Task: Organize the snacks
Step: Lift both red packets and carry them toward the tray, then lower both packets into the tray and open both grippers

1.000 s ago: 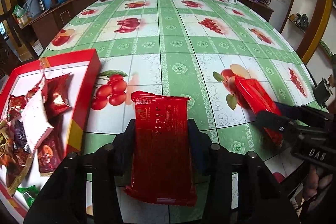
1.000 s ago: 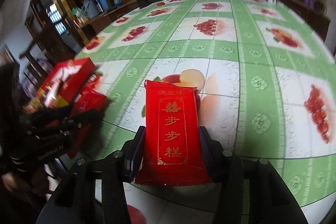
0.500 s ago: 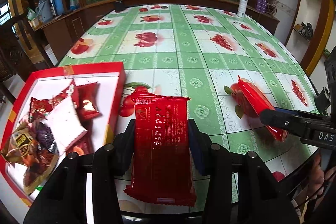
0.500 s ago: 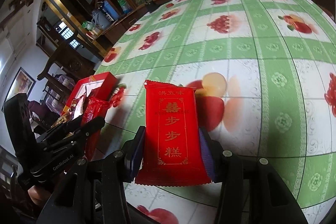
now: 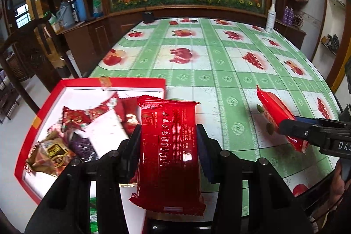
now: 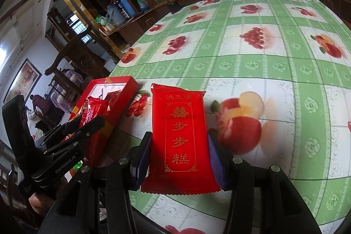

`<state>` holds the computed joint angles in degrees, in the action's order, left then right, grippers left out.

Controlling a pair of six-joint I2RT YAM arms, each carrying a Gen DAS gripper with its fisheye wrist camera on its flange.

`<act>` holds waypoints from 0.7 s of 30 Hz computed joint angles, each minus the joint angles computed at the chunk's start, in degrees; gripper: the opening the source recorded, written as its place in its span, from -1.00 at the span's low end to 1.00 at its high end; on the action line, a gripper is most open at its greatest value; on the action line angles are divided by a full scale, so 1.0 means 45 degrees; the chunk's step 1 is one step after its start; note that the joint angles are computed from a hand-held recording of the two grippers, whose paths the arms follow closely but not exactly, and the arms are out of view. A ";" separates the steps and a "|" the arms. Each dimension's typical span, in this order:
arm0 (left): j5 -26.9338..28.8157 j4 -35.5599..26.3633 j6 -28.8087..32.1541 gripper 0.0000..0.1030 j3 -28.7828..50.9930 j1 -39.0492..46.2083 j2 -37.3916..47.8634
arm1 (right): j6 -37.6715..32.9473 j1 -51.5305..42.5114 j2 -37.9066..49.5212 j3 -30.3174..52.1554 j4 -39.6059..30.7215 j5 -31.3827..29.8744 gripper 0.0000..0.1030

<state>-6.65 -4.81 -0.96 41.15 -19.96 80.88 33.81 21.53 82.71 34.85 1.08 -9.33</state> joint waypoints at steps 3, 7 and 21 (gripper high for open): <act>-0.0016 0.0065 0.0054 -0.12 -0.0108 0.0267 -0.0213 | -0.0094 0.0317 0.0253 0.0426 -0.0129 0.0143 -0.03; 0.0094 0.0132 0.0130 -0.12 -0.0237 0.0597 -0.0438 | -0.0204 0.0642 0.0485 0.0951 -0.0266 0.0294 -0.03; 0.0218 0.0237 0.0396 -0.12 -0.0545 0.1586 -0.1152 | -0.0485 0.1044 0.0877 0.1647 -0.0334 0.0372 -0.03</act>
